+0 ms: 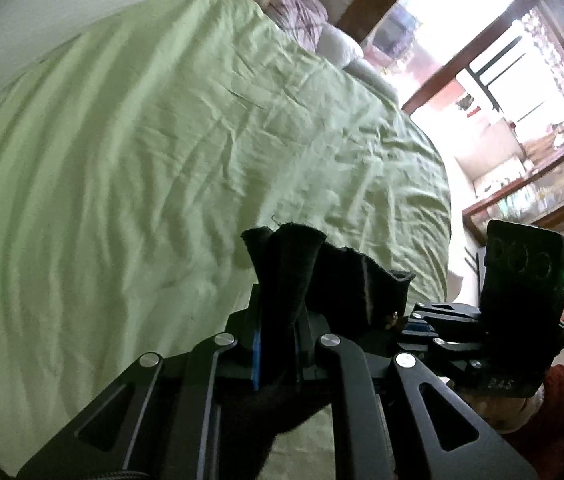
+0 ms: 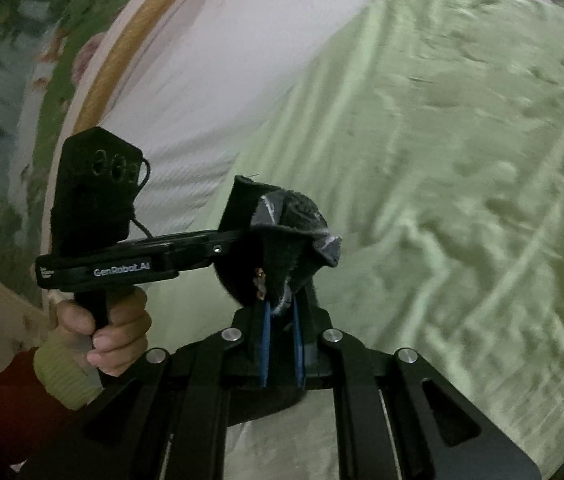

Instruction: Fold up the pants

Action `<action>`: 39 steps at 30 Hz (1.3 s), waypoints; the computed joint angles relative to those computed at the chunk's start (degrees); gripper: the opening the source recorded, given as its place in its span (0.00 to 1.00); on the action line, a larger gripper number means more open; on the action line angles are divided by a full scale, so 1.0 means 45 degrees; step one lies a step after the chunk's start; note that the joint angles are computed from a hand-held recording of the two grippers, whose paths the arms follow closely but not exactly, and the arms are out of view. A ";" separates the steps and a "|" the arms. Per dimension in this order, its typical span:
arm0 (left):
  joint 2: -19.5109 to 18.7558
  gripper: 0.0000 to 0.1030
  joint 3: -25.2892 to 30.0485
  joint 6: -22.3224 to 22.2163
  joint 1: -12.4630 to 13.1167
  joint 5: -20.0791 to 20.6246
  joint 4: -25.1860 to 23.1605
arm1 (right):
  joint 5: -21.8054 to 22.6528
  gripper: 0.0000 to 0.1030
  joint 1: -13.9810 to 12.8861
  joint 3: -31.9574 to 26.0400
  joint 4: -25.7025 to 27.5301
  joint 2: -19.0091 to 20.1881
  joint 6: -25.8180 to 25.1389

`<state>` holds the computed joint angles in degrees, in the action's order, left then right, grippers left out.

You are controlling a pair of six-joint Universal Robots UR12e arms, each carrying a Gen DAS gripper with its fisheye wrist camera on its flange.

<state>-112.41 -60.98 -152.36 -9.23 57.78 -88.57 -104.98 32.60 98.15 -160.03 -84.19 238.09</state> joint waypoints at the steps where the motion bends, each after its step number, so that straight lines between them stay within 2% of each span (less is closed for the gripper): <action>1: 0.0145 0.10 -0.0157 -0.0022 0.0082 -0.0051 0.0106 | 0.0143 0.10 0.0042 -0.0193 0.0022 0.0110 -0.0268; 10: 0.1811 0.09 -0.2313 -0.0707 0.1121 -0.0537 0.1537 | 0.1422 0.10 0.0395 -0.1412 0.0167 0.1031 -0.1486; 18: 0.2894 0.09 -0.4088 -0.1813 0.1961 -0.0508 0.2475 | 0.3037 0.10 0.0433 -0.1839 -0.0274 0.1843 -0.1565; 28: 0.3506 0.10 -0.5500 -0.2903 0.2593 0.0086 0.3310 | 0.4208 0.10 0.0441 -0.2193 0.0040 0.2567 -0.1883; 39: 0.3913 0.11 -0.6424 -0.3793 0.2864 0.0519 0.3808 | 0.5143 0.13 0.0374 -0.2618 0.0736 0.3052 -0.2190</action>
